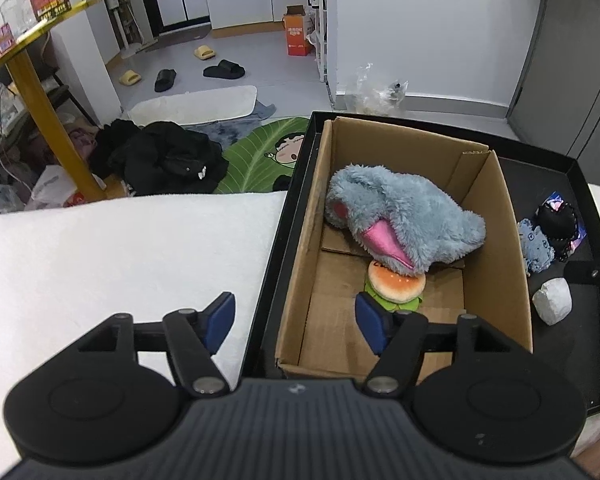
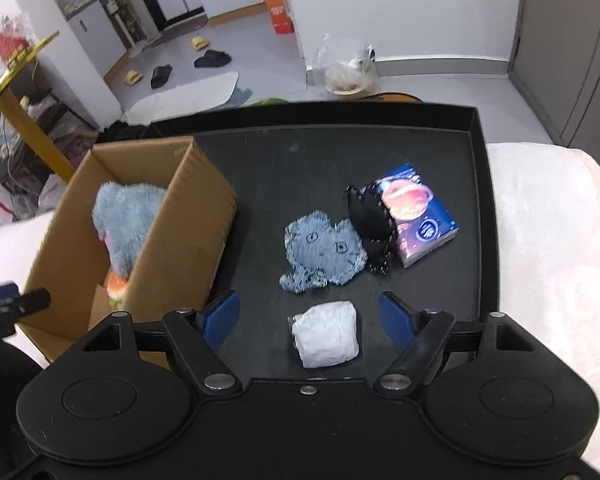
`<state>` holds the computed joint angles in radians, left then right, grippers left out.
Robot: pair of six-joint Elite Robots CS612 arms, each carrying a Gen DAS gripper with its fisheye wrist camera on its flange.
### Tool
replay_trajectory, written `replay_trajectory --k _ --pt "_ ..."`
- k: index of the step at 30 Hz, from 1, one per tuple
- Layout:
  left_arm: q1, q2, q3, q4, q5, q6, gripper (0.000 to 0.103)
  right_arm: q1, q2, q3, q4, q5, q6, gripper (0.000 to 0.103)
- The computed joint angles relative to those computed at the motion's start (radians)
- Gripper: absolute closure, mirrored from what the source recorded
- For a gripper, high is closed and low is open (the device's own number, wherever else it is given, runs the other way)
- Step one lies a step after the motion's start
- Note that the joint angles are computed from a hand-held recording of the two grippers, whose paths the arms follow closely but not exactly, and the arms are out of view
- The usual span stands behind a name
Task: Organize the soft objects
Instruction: 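Grasp the white wrapped pad with the right tool, then carry the white wrapped pad into the box with the right tool and release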
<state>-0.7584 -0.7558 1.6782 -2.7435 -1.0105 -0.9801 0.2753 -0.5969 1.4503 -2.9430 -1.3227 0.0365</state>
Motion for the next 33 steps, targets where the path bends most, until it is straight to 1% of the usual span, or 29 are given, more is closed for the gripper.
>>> replay_trajectory --k 2,6,10,11,12,13,14,17,21,27,31,33 --pt "-0.002 0.001 -0.009 0.022 0.003 0.0 0.037 0.002 0.006 -0.004 0.006 0.0 -0.016 0.025" --pt "-0.004 0.002 -0.026 0.07 0.006 0.005 0.037 0.008 0.019 -0.014 0.024 -0.019 -0.051 0.024" --pt "-0.008 0.008 -0.054 0.129 0.012 0.018 0.037 0.012 0.035 -0.029 0.045 -0.058 -0.077 0.024" --pt "-0.008 0.01 -0.059 0.139 0.013 0.022 0.037 0.012 0.038 -0.031 0.053 -0.067 -0.084 0.027" --pt "-0.008 0.01 -0.061 0.146 0.014 0.024 0.037 0.013 0.04 -0.034 0.06 -0.078 -0.09 0.03" --pt "-0.009 0.01 -0.063 0.154 0.017 0.023 0.037 0.013 0.042 -0.036 0.068 -0.083 -0.094 0.042" --pt "-0.011 0.01 -0.065 0.162 0.022 0.02 0.037 0.012 0.043 -0.036 0.075 -0.079 -0.094 0.059" --pt "-0.014 0.007 -0.064 0.165 0.029 0.015 0.037 0.009 0.038 -0.029 0.076 -0.078 -0.099 0.059" --pt "-0.016 0.001 -0.055 0.159 0.037 -0.001 0.037 0.006 0.021 -0.003 0.039 -0.069 -0.091 0.059" --pt "-0.018 -0.011 -0.033 0.132 0.046 -0.023 0.037 -0.003 -0.011 0.034 -0.005 -0.033 -0.052 0.059" --pt "-0.019 -0.013 -0.023 0.106 0.048 -0.026 0.037 -0.013 -0.034 0.059 -0.04 -0.014 -0.041 0.059" --pt "-0.02 -0.013 -0.02 0.095 0.05 -0.026 0.037 -0.011 -0.043 0.065 -0.06 -0.019 -0.043 0.059"
